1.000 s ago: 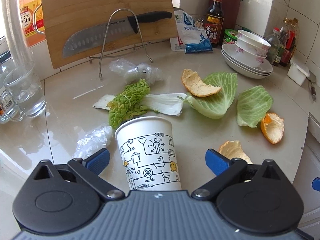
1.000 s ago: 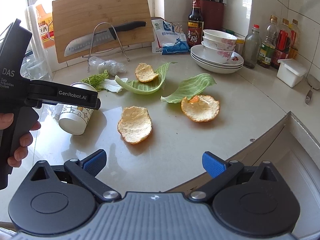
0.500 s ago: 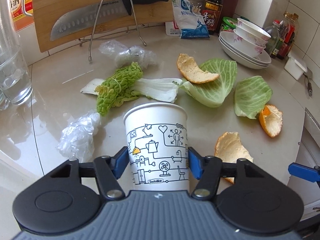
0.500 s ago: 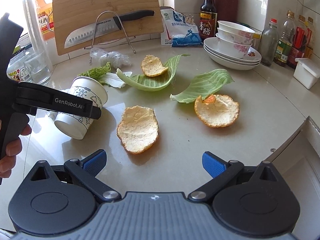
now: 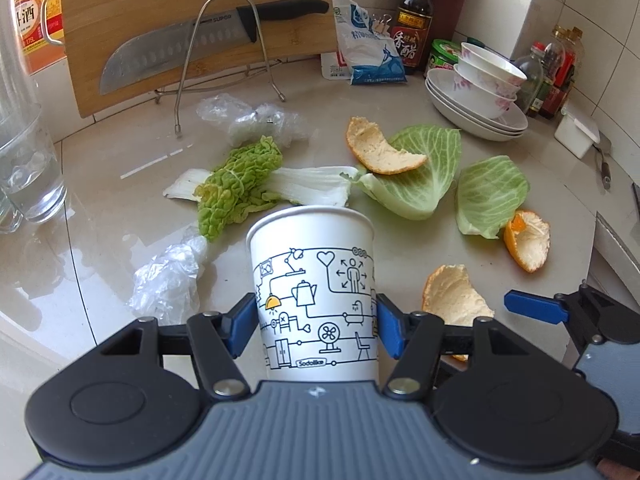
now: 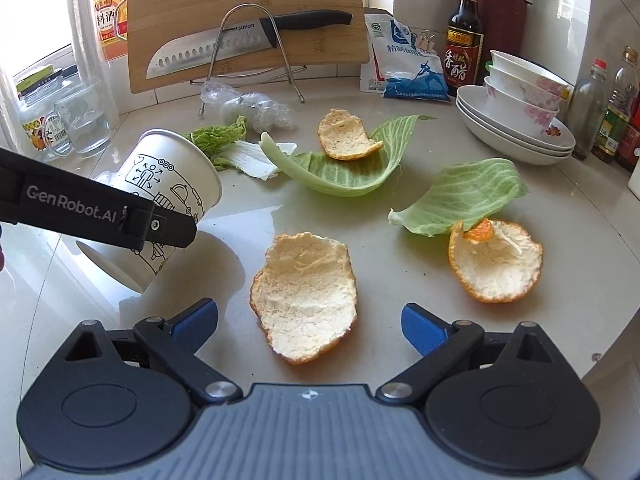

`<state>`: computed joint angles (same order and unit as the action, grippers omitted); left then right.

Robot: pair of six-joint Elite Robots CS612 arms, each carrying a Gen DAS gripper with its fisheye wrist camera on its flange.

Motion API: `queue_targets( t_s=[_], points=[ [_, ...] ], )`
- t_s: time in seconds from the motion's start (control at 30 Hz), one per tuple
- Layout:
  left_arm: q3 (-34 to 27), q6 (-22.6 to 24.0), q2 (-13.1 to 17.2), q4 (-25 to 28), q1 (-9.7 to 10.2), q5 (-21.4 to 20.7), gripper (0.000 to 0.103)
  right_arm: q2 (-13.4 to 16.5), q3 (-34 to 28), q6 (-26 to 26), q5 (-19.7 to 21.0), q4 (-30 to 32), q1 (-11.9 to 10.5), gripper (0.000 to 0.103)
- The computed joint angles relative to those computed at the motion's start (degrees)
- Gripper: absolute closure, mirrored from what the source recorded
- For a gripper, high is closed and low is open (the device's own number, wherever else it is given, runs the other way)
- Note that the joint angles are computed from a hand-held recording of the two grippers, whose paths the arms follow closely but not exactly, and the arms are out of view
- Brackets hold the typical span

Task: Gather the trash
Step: 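Grasp the pale orange peel with the right tool while the left tool holds the cup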

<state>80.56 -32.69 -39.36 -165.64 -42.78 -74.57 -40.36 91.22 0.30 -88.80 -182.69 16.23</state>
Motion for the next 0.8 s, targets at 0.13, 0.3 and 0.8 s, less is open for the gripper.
queue_targets(
  t_s=[0.13,0.3,0.8],
  points=[
    [0.10,0.30,-0.08,-0.35,0.06,0.15,0.042,0.63,-0.83,-0.43,0.14,0.07,0.08,0.011],
    [0.28,0.90,-0.18,-0.80,0.11,0.31,0.042,0.94,-1.30,-1.11,-0.91,0.45,0.32,0.020],
    [0.41,5.37,-0.51,-1.03,0.63,-2.66,0.042,0.25,-1.20,0.03,-1.56,1.30,0.51,0.043]
  ],
)
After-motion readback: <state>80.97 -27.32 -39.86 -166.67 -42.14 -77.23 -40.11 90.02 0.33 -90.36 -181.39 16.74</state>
